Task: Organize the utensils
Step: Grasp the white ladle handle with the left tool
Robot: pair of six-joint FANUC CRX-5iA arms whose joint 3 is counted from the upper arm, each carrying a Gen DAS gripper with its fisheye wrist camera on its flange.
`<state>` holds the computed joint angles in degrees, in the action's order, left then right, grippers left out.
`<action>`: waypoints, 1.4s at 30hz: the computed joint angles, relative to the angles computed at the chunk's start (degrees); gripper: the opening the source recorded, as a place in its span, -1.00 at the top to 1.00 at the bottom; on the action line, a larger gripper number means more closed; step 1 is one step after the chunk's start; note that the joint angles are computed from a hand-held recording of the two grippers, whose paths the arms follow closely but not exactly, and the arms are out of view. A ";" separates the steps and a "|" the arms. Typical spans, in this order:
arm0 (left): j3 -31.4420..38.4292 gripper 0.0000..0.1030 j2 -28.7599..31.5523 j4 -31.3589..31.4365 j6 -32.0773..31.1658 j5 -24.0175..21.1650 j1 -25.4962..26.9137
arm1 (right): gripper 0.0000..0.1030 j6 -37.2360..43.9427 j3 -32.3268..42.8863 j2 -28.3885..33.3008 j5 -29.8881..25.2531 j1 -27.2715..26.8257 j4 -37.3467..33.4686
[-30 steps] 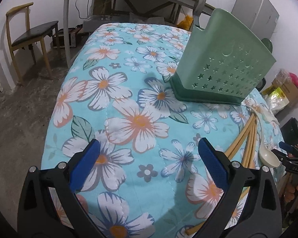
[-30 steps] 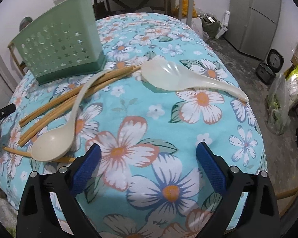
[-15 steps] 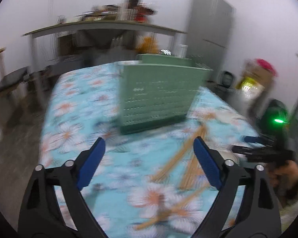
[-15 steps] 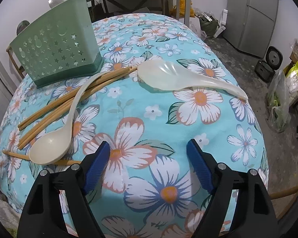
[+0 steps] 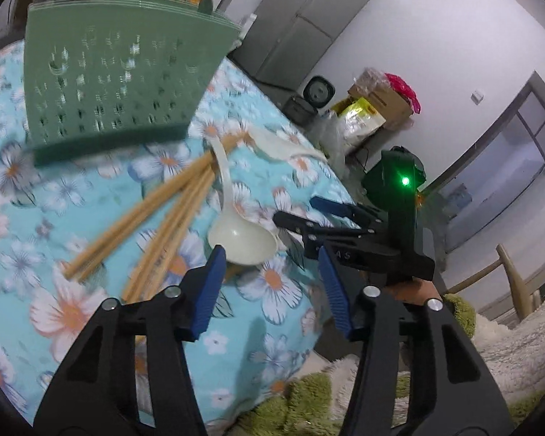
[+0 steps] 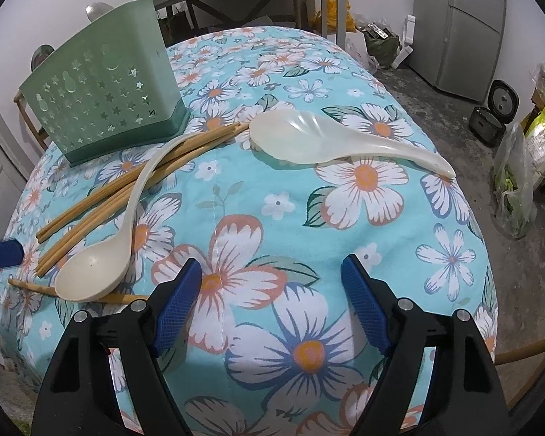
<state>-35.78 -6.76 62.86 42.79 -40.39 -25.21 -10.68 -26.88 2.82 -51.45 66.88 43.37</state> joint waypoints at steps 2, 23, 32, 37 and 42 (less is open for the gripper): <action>0.15 0.11 0.92 0.14 1.12 -1.25 0.13 | -0.51 -0.05 -0.13 -0.03 0.08 0.04 0.22; 0.62 0.10 8.90 11.37 4.74 -5.79 -0.56 | -0.51 -1.17 -1.05 -0.31 0.66 0.17 1.61; 2.20 0.12 9.63 8.82 8.76 -3.53 -1.12 | -0.51 -1.31 -1.12 -0.33 0.63 0.24 1.69; 4.36 0.35 9.88 2.13 13.90 -2.87 -0.55 | -0.51 -1.36 -1.15 -0.33 0.66 0.25 1.73; 6.02 0.54 9.56 -3.59 18.27 -2.23 -0.03 | -0.51 -1.41 -1.28 -0.45 0.74 0.22 1.80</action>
<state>-29.76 2.81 59.26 61.06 -42.62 -25.23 -12.09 -28.16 2.37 -50.71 67.10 45.17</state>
